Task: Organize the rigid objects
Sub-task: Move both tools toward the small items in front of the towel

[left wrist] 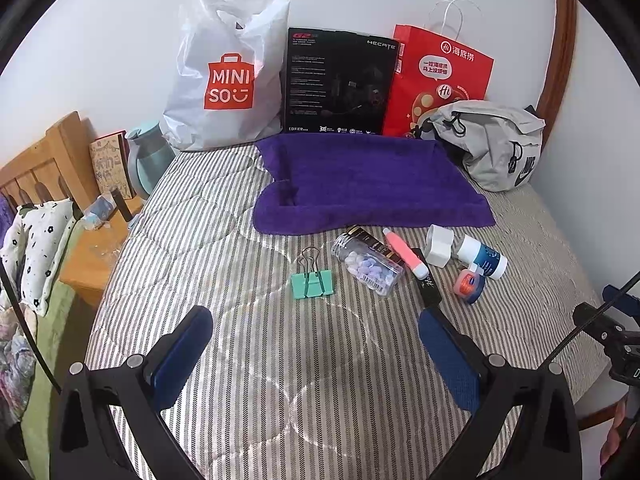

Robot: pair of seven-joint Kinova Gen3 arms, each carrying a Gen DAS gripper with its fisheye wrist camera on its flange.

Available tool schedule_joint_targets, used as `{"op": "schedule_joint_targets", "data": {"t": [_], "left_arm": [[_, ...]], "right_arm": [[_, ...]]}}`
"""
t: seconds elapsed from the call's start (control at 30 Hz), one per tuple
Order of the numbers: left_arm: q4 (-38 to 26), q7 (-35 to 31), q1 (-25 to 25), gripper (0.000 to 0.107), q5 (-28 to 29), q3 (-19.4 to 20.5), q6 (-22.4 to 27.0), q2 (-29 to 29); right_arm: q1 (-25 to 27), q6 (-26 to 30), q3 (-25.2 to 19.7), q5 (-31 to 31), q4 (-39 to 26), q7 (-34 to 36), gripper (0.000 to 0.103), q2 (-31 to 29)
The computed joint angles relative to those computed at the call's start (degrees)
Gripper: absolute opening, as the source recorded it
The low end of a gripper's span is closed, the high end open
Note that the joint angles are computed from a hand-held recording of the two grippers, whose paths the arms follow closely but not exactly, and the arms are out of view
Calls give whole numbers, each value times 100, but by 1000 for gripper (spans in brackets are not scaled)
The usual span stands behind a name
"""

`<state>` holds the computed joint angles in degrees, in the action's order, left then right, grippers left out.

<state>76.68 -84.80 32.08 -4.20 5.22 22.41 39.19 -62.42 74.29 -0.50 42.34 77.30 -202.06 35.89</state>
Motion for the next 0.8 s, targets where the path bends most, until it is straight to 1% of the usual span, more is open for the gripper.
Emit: {"op": "schedule_joint_targets", "data": {"t": [0.27, 0.4, 0.57, 0.7, 0.8], "left_arm": [[1, 19, 23, 103, -15, -24, -15, 19], [-86, 77, 83, 103, -43, -87, 52, 89], [-394, 140, 111, 103, -49, -98, 192, 321], [-790, 320, 247, 103, -126, -267, 347, 655], [-1166, 301, 182, 103, -108, -179, 533, 966]], "right_arm": [[20, 14, 2, -14, -7, 19, 103, -3], [58, -34, -10, -18, 18, 55, 103, -28], [94, -118, -11, -6, 68, 94, 103, -49], [136, -264, -6, 15, 210, 26, 103, -97], [230, -455, -25, -12, 349, 1, 103, -129]]}}
